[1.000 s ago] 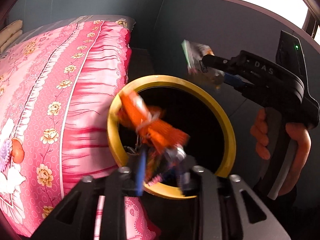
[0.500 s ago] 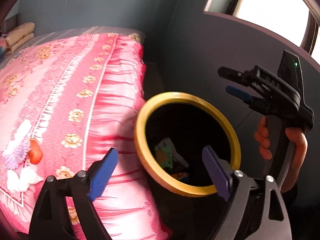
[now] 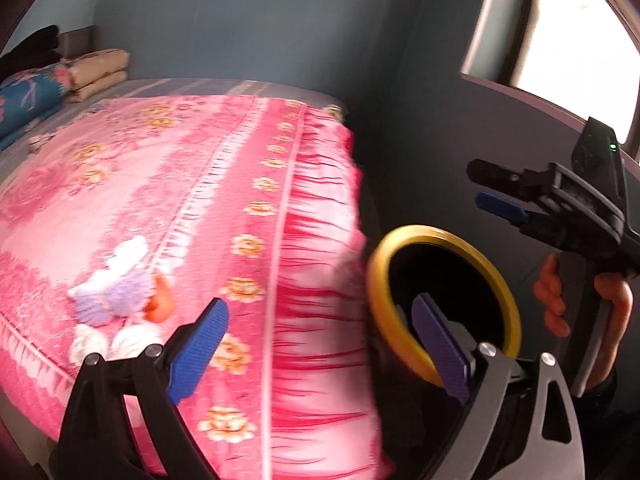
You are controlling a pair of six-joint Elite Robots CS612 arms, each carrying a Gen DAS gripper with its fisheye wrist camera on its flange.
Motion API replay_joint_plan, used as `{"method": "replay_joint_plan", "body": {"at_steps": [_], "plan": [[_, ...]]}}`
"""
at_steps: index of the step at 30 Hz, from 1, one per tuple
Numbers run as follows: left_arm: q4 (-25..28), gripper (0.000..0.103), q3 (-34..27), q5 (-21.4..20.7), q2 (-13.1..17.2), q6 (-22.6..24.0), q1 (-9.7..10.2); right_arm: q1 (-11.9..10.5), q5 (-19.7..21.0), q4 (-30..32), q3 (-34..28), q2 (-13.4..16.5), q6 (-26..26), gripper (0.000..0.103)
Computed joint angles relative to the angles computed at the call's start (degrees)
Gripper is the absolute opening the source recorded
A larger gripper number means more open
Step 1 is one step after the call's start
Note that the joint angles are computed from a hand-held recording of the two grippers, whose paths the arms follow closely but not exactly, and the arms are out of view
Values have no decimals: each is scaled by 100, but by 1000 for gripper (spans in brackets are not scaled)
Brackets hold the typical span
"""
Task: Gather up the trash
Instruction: 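Move both open tools back over the white cloths and lavender foam net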
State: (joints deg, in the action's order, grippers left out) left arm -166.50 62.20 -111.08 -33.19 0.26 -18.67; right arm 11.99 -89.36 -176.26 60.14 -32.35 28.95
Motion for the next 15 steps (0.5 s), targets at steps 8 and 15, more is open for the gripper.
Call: {"method": "replay_joint_plan", "body": {"at_steps": [8,15], "plan": [[-151,90,-73,474,111,-438,242,139,453,615,-996,433,-372,76],[15,90,-200,821,253,-794,459,261,600,1342,-2036,937,-575,77]]}}
